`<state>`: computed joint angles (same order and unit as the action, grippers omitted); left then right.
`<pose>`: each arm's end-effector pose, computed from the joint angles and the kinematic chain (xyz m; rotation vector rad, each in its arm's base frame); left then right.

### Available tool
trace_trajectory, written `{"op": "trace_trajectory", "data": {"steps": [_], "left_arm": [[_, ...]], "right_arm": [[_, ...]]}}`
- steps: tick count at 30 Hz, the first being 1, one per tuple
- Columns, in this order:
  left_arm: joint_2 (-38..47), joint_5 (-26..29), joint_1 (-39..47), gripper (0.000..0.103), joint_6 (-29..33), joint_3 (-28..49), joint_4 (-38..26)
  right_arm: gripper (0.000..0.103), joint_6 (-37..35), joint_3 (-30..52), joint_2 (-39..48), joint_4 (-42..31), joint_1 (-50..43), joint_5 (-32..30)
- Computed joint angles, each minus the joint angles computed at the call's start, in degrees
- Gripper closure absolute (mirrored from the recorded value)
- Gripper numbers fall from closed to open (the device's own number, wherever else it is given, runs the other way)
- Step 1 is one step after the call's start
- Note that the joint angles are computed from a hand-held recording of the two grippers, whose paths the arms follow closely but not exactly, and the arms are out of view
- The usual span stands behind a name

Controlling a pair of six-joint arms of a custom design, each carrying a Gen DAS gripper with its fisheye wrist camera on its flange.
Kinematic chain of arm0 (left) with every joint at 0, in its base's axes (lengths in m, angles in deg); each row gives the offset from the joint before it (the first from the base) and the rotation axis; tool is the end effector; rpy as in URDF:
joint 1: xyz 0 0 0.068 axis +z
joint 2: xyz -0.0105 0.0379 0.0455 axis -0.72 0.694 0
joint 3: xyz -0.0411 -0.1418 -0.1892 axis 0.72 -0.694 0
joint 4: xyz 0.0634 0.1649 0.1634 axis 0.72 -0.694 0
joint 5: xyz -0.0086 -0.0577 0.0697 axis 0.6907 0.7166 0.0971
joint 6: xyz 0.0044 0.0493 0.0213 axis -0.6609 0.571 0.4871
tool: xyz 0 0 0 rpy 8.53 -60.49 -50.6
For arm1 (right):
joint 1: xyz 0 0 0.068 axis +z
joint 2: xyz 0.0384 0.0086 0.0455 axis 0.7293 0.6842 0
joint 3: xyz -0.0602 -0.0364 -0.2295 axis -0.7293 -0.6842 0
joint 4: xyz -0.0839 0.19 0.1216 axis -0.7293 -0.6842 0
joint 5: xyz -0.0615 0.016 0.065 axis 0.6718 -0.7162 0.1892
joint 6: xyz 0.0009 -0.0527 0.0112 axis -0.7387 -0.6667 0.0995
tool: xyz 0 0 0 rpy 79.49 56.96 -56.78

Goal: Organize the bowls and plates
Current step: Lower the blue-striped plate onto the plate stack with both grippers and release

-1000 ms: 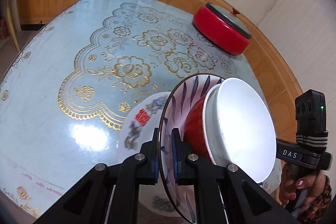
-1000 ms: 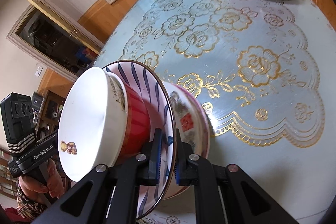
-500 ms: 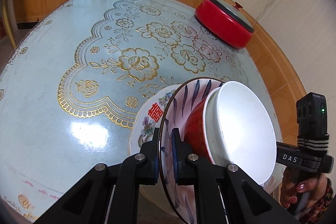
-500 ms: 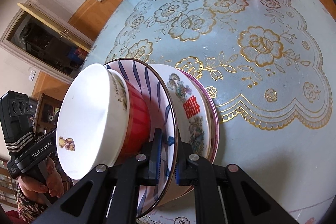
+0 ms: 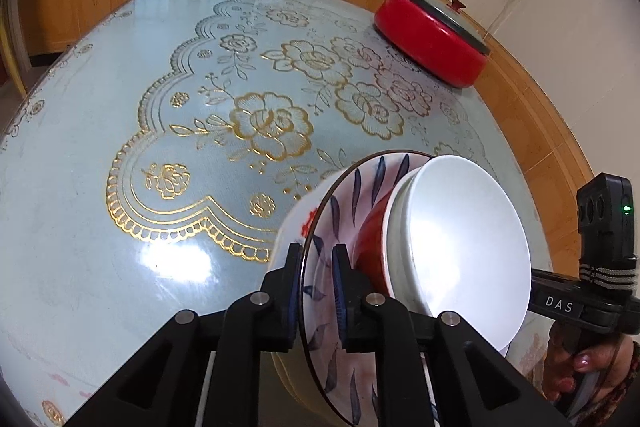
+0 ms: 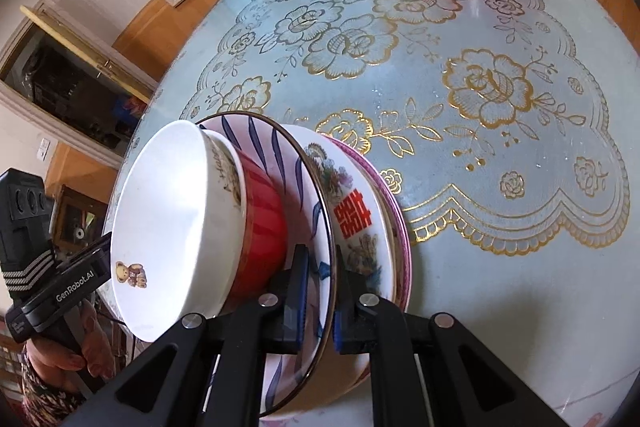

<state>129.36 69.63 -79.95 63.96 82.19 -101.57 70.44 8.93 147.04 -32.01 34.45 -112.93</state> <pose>0.2065 -0.1455 0.2389 0.2804 2.5759 -0.5971 0.1715 -0.0201 0.2560 0.2113 2.6639 0.6371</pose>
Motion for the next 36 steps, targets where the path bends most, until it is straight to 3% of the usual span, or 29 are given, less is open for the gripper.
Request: {"op": "trace_trajectory", "data": {"steps": [8, 11, 16, 19, 29, 36], "left_arm": [[-0.8, -1.8, -0.8, 0.088, 1.1, -0.4, -0.1], [-1.4, -1.6, -1.0, 0.087, 1.5, -0.9, 0.1], [-1.9, -2.5, -1.9, 0.086, 2.3, -1.0, -0.1], [-2.7, -1.7, -1.7, 0.085, 3.0, -1.4, -0.4], [-3.8, -2.1, -2.9, 0.085, 8.4, -2.3, -2.0], [-2.7, -1.8, -3.0, 0.086, 10.1, -2.1, -1.4]], "right_arm": [[0.092, 2.4, -0.6, -1.6, -0.2, 1.6, 1.6], [0.086, 2.7, -0.3, -3.4, -1.6, 0.5, 1.7], [0.083, 2.7, 1.7, -6.9, -4.8, 4.9, 8.8], [0.083, 3.6, 1.1, -8.2, -6.7, 5.4, 8.2], [0.090, 8.0, -1.6, -13.5, -8.3, 4.1, 7.1], [0.092, 13.1, -1.9, -14.5, -5.7, 9.7, 13.8]]}}
